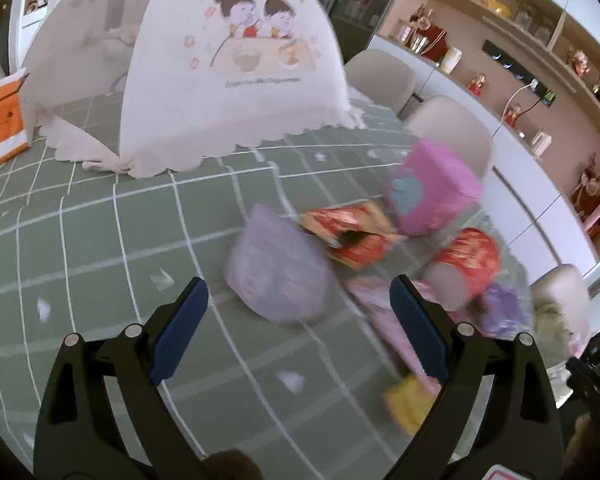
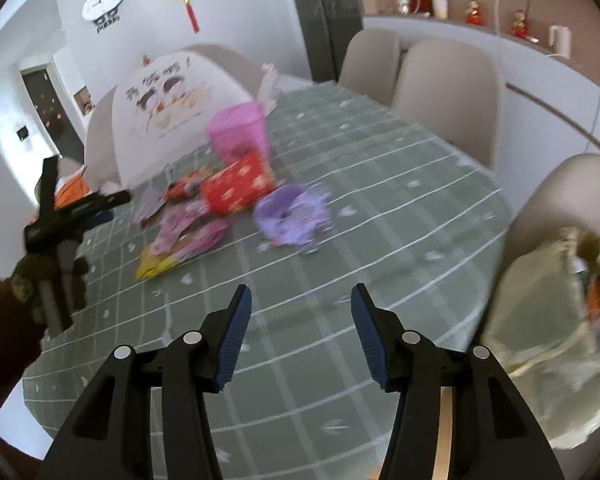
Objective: Collect trash
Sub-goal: 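Move both tools back over the table toward the purple translucent bag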
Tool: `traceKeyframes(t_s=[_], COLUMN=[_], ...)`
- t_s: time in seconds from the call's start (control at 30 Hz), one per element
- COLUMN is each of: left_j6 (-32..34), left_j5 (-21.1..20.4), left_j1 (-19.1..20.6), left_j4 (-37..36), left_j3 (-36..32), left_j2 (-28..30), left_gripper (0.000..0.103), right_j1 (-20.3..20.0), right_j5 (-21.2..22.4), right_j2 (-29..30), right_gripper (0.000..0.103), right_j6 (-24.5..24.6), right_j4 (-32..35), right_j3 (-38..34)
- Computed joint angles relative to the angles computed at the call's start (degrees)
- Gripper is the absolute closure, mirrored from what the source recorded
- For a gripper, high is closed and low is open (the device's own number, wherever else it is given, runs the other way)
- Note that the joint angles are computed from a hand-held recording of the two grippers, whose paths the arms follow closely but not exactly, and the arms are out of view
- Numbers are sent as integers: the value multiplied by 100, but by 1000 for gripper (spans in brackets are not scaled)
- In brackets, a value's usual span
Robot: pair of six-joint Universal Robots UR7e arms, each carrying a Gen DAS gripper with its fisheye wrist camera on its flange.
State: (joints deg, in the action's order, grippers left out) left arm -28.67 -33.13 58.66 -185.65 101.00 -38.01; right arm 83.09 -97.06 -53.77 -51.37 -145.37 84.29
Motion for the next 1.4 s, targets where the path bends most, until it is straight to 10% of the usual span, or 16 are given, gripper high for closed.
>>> traceKeyframes(t_s=[0.6,0.9,1.4], left_j6=[-199,-767,-1529], left_j5=[-132,-554,-700], left_j1=[363,350,-619], left_j4=[651,1220,545], left_j3=[-528,-400,773], left_j2=[144,-52,-285], left_gripper=[16,94,101], right_j1=[153,130,323], right_j5=[-538,-622,-630], right_j2=[142,127,475], right_gripper=[54,54,54], right_j6=[207,33,20], right_j4=[-778,-691,-219], right_j3=[379,337,-39])
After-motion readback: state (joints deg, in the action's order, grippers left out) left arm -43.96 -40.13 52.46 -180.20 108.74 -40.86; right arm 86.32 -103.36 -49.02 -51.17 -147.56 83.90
